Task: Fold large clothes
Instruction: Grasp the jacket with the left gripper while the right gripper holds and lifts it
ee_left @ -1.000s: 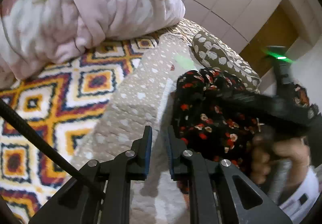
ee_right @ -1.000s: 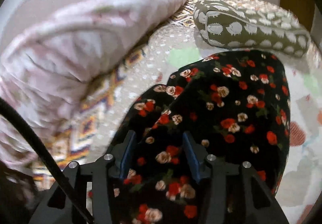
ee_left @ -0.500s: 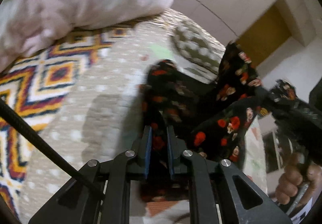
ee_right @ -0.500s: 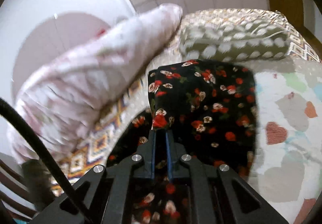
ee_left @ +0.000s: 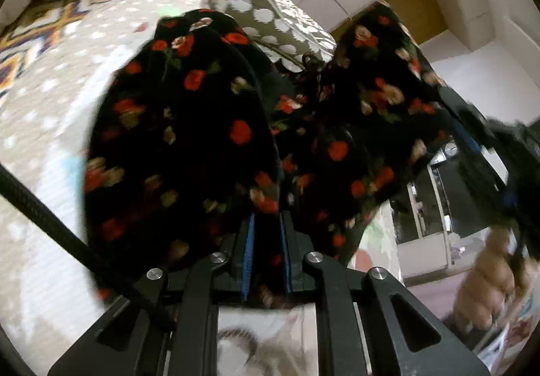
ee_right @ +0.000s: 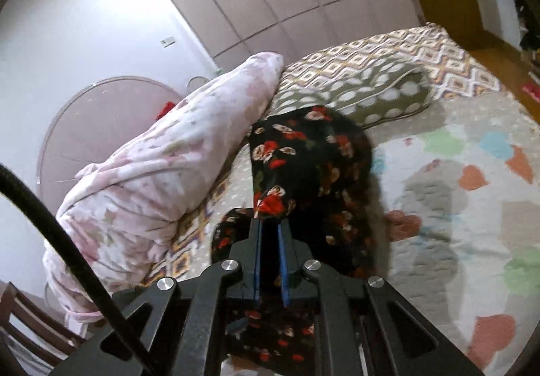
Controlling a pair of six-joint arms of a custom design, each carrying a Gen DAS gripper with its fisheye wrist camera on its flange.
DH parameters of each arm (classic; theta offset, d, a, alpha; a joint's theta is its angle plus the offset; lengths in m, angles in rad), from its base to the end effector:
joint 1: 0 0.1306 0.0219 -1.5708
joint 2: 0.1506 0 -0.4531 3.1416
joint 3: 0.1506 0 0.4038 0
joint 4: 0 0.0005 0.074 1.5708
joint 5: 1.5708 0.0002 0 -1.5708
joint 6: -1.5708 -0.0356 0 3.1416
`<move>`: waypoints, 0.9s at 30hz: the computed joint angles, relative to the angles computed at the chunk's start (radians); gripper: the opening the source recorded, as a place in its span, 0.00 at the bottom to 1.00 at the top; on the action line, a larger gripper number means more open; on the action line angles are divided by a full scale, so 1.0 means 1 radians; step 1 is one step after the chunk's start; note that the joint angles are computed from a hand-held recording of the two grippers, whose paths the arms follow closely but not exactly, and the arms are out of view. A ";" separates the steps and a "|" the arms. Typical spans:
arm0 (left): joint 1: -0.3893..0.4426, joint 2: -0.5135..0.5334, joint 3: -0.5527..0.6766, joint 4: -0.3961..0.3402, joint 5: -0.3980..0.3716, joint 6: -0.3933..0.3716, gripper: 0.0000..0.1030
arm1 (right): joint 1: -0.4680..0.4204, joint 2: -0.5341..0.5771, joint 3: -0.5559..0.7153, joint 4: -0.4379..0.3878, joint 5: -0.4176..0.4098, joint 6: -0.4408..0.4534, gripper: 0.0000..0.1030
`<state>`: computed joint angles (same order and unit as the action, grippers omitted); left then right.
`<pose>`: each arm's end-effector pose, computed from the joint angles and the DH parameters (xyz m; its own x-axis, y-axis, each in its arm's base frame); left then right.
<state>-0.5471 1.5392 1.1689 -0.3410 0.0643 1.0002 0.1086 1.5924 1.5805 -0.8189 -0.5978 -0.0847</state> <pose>0.4554 -0.2807 0.3627 -0.7730 -0.5125 -0.3739 -0.1663 0.7325 -0.6602 0.5674 0.0815 0.4957 -0.7710 -0.0137 -0.6367 -0.4031 0.7846 0.4712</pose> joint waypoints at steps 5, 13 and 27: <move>0.000 -0.162 -0.149 -0.043 -0.105 0.011 0.21 | 0.106 0.030 0.024 -0.006 0.005 -0.019 0.08; 0.044 -0.301 -0.293 -0.087 -0.189 0.070 0.21 | 0.264 0.185 0.073 -0.060 0.045 -0.100 0.09; 0.025 -0.343 -0.350 -0.097 -0.229 0.149 0.21 | 0.276 0.008 -0.052 -0.110 0.169 0.370 0.23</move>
<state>-0.5225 1.1959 0.8193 -0.4380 -0.1652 1.1492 0.3846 1.6004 1.5287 -0.9291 -0.4291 0.2852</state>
